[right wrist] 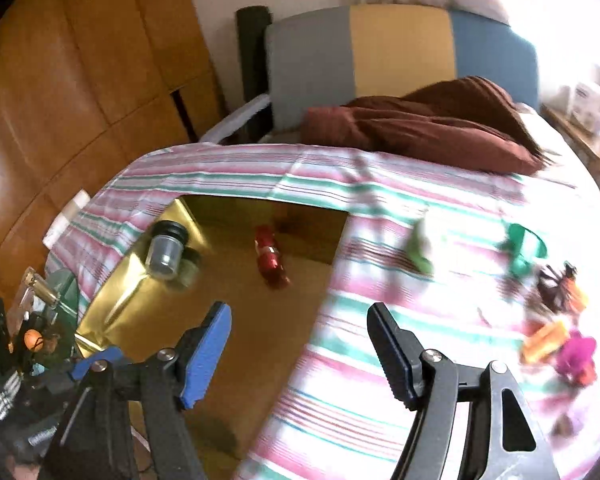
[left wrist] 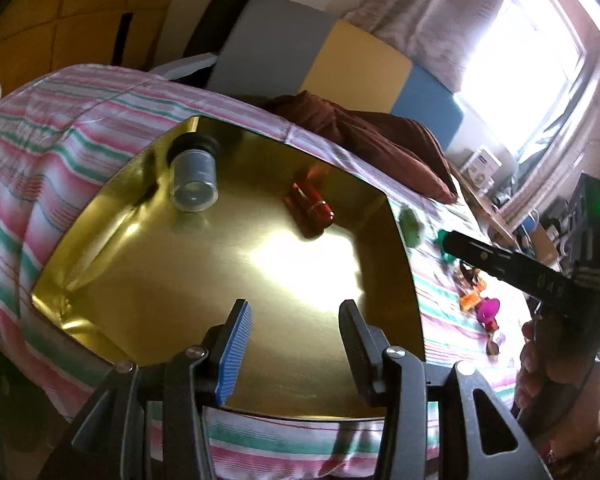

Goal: Organize rigid objects
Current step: 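Move the right tool to the purple oval soap and grasp it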

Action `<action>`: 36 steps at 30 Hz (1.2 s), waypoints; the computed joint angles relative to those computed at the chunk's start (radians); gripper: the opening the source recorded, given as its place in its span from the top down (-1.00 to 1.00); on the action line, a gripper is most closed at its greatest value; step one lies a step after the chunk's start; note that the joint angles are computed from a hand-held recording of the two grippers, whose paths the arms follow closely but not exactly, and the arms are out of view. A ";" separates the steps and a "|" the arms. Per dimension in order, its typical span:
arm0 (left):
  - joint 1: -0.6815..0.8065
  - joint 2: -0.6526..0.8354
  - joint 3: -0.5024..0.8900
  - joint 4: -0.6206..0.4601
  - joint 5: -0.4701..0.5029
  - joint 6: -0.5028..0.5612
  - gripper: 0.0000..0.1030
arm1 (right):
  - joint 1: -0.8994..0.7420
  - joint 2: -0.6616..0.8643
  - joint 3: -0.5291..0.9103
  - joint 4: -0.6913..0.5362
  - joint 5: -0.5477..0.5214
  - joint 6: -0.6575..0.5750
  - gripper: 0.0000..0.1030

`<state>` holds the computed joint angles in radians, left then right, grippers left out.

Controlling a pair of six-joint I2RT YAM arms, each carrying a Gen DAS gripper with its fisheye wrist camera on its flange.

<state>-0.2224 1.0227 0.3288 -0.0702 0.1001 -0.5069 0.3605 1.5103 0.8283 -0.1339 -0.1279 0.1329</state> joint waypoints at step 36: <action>-0.576 0.175 0.159 -0.016 -0.285 0.009 0.11 | -0.883 0.276 0.130 -0.265 -0.158 -0.234 -0.48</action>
